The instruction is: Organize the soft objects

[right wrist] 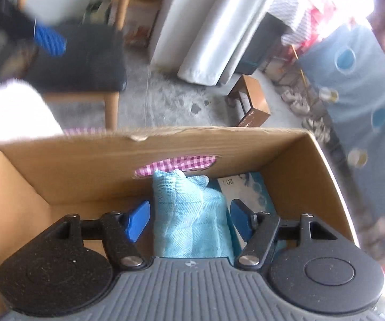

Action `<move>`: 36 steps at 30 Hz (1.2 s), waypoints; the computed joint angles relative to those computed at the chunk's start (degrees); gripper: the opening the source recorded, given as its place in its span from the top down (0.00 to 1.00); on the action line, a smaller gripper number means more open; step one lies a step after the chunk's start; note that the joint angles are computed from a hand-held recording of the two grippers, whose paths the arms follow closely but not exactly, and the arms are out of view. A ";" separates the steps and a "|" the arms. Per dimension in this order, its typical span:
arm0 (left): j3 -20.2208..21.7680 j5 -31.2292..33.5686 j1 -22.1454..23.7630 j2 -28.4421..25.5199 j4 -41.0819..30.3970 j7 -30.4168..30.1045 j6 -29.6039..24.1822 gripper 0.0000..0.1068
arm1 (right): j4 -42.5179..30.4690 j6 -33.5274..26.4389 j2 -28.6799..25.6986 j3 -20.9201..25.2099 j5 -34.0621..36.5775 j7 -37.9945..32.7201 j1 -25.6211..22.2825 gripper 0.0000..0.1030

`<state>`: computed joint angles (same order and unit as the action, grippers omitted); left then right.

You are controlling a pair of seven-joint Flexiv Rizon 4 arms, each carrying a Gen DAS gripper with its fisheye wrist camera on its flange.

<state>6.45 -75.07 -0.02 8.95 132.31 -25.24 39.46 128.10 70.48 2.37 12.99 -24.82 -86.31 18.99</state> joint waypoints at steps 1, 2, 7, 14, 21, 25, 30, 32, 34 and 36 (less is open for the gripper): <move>0.07 -0.10 0.04 -0.02 -0.05 0.08 -0.15 0.09 | -0.69 -1.51 1.22 0.17 6.04 -2.29 0.53 0.33; 0.11 -0.13 0.05 0.10 0.01 0.15 -0.25 0.09 | -2.04 -4.18 2.47 0.00 14.04 -6.24 1.49 0.33; 0.33 0.21 0.10 0.76 0.50 0.23 -0.75 0.08 | -8.84 -22.20 4.44 -2.54 34.29 -15.99 2.79 0.35; 1.09 1.80 0.39 2.23 1.23 -0.24 -2.12 0.08 | -10.56 -26.21 0.62 -1.84 32.02 -8.40 0.03 0.35; 2.65 4.20 0.98 4.89 2.88 -0.28 -6.34 0.06 | -6.97 -20.78 8.88 -0.72 34.17 -3.71 -1.06 0.34; 3.55 6.64 1.39 6.65 4.21 -0.48 -9.30 0.05 | -2.01 -14.10 17.87 0.21 35.43 0.77 -0.55 0.32; 4.50 9.77 1.91 8.58 6.11 -0.57 -13.33 0.04 | 6.04 -4.41 29.26 5.38 34.26 12.15 -0.62 0.22; 4.84 11.25 2.19 8.90 6.74 -0.40 -15.14 0.04 | 8.82 -1.39 32.62 8.36 33.23 18.04 -1.42 0.22; 4.87 12.90 2.44 9.17 7.25 -0.20 -16.46 0.04 | 11.34 2.08 34.73 11.44 32.88 24.12 -2.27 0.22; 4.79 14.45 2.58 9.50 7.66 0.23 -17.36 0.04 | 13.65 4.96 36.20 15.43 32.15 31.34 -4.68 0.22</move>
<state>11.24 -60.62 2.56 18.45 139.97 -25.02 22.10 141.75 75.44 38.57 28.42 7.33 -54.97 14.31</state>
